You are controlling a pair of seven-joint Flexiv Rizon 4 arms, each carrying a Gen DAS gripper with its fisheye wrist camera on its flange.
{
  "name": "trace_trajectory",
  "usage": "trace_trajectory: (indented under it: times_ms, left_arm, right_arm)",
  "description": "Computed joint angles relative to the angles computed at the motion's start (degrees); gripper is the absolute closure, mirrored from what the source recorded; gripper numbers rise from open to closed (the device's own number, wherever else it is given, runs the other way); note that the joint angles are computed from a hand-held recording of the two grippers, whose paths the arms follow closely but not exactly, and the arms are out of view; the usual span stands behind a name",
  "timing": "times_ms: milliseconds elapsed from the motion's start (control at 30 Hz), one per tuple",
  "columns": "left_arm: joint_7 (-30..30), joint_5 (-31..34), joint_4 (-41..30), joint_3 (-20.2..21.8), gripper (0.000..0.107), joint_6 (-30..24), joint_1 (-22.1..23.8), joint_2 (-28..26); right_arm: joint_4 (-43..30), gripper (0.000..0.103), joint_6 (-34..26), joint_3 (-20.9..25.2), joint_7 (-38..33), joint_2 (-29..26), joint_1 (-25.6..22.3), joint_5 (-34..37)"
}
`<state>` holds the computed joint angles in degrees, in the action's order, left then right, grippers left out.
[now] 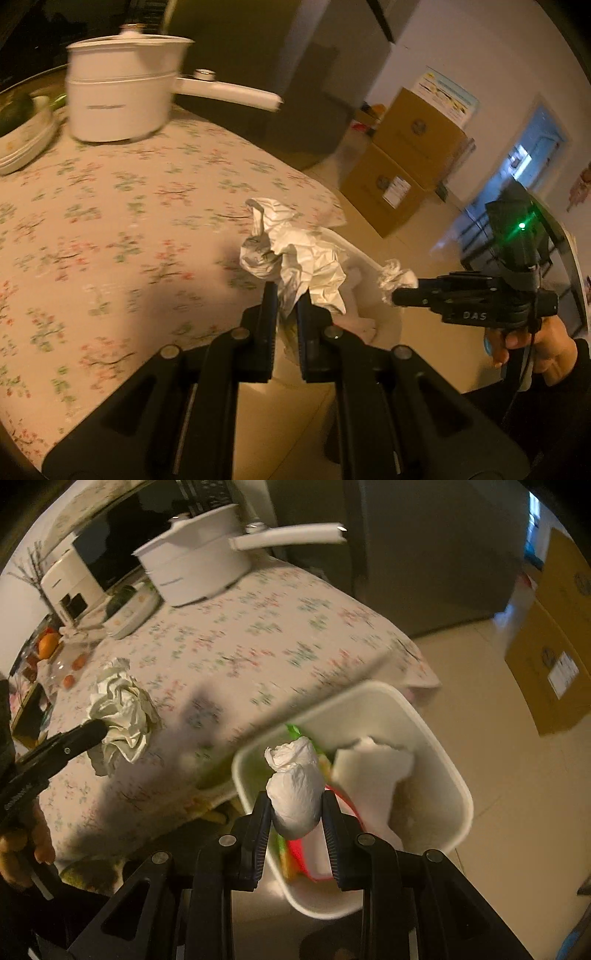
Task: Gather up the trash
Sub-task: 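Carry the tissue and bag ball over the white bin with both tools, then open the right tool to drop the bag ball while the left tool releases the tissue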
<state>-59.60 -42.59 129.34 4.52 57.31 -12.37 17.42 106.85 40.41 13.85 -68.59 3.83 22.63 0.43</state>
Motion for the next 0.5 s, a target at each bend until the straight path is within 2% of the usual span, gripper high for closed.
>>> trace_trajectory:
  times_ms: [167,200,300,500]
  left_arm:
    - [0.38,-0.30,-1.23,-1.67,0.096,0.00,-1.38,-2.00]
    - [0.34,0.01,-1.60,-2.01,0.096,-0.17,-1.54,-2.49]
    - [0.12,0.98,-2.28,-2.87,0.096,-0.22,-1.98,-3.56]
    - [-0.46,3.47,-3.62,-4.09,0.096,-0.53,-2.35,-6.02]
  right_arm:
    - [0.82,0.071,-2.13,-0.98,1.12,0.80,-1.29,1.81]
    - [0.82,0.067,-2.64,-1.23,1.54,0.98,-1.62,2.37]
    - [1.67,0.044,-1.88,-1.36,3.40,1.98,-2.48,2.03]
    - [2.39,0.038,-0.91,-1.71,3.73,3.15,-3.30,1.73]
